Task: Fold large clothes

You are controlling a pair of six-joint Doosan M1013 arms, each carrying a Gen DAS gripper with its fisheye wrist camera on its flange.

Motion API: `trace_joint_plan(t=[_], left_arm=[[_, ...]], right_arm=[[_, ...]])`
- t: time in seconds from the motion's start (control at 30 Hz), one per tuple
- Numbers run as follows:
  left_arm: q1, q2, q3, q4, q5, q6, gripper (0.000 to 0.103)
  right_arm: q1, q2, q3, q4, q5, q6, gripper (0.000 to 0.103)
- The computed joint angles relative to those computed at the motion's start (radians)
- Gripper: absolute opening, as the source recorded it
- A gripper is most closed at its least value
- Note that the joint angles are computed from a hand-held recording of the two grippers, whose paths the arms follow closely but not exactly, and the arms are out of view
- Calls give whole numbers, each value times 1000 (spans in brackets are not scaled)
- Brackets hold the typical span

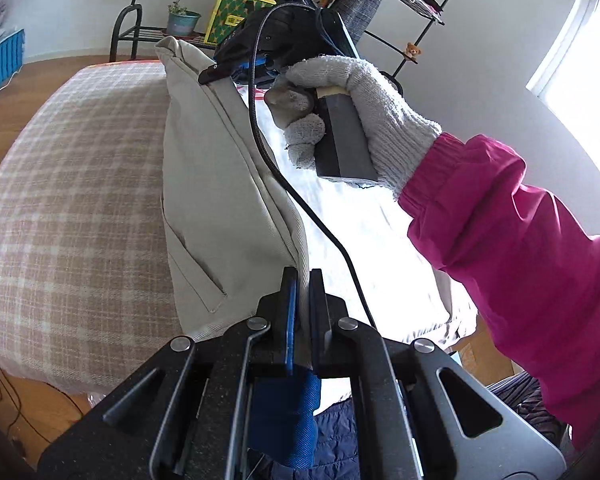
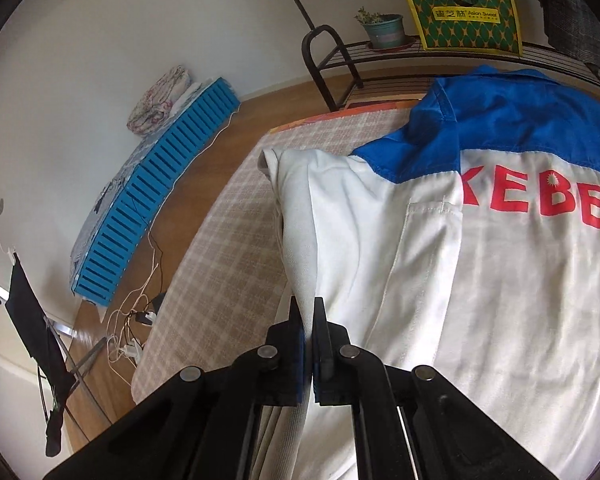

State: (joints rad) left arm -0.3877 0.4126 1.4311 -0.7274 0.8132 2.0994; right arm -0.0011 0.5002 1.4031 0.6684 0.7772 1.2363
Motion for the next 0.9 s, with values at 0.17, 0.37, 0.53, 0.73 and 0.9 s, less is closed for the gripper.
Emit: trace_joint_plan(t=[0.17, 0.37, 0.53, 0.73, 0.9], left_arm=[[-43, 29, -30, 61, 41, -25, 3], [-82, 62, -56, 134, 83, -44, 3], [-84, 74, -59, 143, 98, -55, 3], [-84, 71, -56, 137, 95, -51, 3], [-76, 72, -60, 107, 112, -38, 3]], right_arm=[[-75, -13, 85, 79, -32, 22, 0], [-109, 11, 108, 65, -19, 93, 7], [-103, -19, 111, 38, -118, 71, 46], [-103, 32, 0, 44, -126, 83, 74], [-89, 105, -112, -3, -28, 124, 10]])
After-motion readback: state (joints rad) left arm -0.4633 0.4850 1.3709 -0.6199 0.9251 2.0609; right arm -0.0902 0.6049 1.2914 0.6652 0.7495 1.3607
